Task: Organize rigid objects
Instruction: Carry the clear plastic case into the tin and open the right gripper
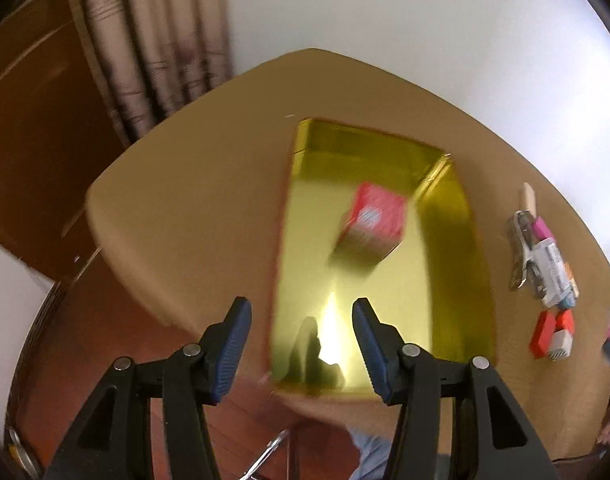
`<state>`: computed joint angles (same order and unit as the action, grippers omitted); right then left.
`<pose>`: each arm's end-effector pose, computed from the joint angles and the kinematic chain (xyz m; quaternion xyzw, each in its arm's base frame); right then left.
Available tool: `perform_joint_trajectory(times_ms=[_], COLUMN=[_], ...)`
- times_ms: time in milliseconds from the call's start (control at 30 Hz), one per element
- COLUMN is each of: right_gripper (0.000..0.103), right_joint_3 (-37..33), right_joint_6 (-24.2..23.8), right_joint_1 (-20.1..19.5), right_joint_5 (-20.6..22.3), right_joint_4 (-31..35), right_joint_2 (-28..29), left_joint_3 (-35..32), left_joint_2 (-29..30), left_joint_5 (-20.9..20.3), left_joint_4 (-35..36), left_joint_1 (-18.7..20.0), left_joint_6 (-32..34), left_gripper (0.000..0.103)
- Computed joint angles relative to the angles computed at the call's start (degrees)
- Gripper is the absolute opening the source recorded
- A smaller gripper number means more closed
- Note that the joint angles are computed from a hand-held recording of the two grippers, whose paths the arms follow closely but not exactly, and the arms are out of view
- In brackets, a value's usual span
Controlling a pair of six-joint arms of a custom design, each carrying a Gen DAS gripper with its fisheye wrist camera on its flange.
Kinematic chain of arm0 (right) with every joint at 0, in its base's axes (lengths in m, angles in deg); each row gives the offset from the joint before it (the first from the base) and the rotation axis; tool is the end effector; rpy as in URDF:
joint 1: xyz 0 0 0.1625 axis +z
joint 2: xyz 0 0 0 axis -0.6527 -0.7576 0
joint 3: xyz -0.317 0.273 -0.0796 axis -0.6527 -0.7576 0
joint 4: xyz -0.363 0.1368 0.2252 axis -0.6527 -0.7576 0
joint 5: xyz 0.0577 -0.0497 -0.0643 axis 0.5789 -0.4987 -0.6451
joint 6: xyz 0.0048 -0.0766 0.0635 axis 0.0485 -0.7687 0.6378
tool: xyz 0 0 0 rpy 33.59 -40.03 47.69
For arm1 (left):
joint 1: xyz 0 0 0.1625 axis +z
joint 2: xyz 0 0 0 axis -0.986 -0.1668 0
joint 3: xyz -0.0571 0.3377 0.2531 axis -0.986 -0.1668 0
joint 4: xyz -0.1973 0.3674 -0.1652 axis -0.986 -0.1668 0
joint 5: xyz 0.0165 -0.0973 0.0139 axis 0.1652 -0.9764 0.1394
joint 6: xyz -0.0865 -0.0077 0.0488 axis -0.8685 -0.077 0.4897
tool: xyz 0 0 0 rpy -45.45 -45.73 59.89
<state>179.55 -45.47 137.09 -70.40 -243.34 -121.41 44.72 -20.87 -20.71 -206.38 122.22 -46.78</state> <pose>0.1128 -0.3498 0.3855 0.0953 -0.8784 0.3226 0.3396 -0.3282 -0.5576 0.1242 0.2350 0.9099 -0.1558 0.3042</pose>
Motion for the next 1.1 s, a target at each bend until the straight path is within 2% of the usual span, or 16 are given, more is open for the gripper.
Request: perform_joint_trajectory(times_ms=[100, 167, 233, 367, 500, 633, 800, 1000, 1100], right_gripper=[0.068, 0.068, 0.068, 0.068, 0.068, 0.068, 0.068, 0.068, 0.068], right_joint_3=[-4.55, -7.92, -11.39, -17.68, -23.61, -28.11, -32.66, -39.86, -40.83], right_joint_6=[-0.80, -1.42, -1.99, -2.94, -1.53, 1.20, 3.77, 2.50, 1.81], right_joint_1=[3.71, 5.39, 6.81, 8.37, 8.40, 7.49, 6.05, 4.92, 4.59], right_joint_5=[0.83, 1.66, 1.83, 1.87, -0.34, -1.88, -3.23, -4.23, -5.39], right_joint_4=[-1.87, -2.13, -1.47, 0.22, 4.08, 9.48, 12.24, 12.16, 11.41], right_joint_2=[8.62, 14.55, 20.15, 30.02, 38.18, 43.13, 47.28, 53.06, 53.62], left_joint_3=[4.23, 7.75, 9.34, 11.70, 13.36, 12.97, 11.63, 10.46, 9.82], left_joint_2=[-3.25, -5.70, -7.44, -10.10, -10.89, -10.64, -9.31, -8.54, -8.33], left_joint_5=[1.58, 1.71, 3.07, 2.72, 6.05, 5.38, 4.16, 2.56, 1.66], left_joint_4=[0.22, -4.12, -4.53, -11.59, -16.38, -15.91, -13.69, -10.84, -9.62], left_joint_1=[-0.12, -0.07, -0.51, -0.62, -1.45, -1.13, -0.21, 1.27, 1.92], left_joint_6=[-2.33, -1.87, -4.45, -2.61, -1.12, -0.54, -0.42, -2.21, -3.58], left_gripper=[0.055, 0.057, 0.056, 0.056, 0.056, 0.056, 0.056, 0.056, 0.056])
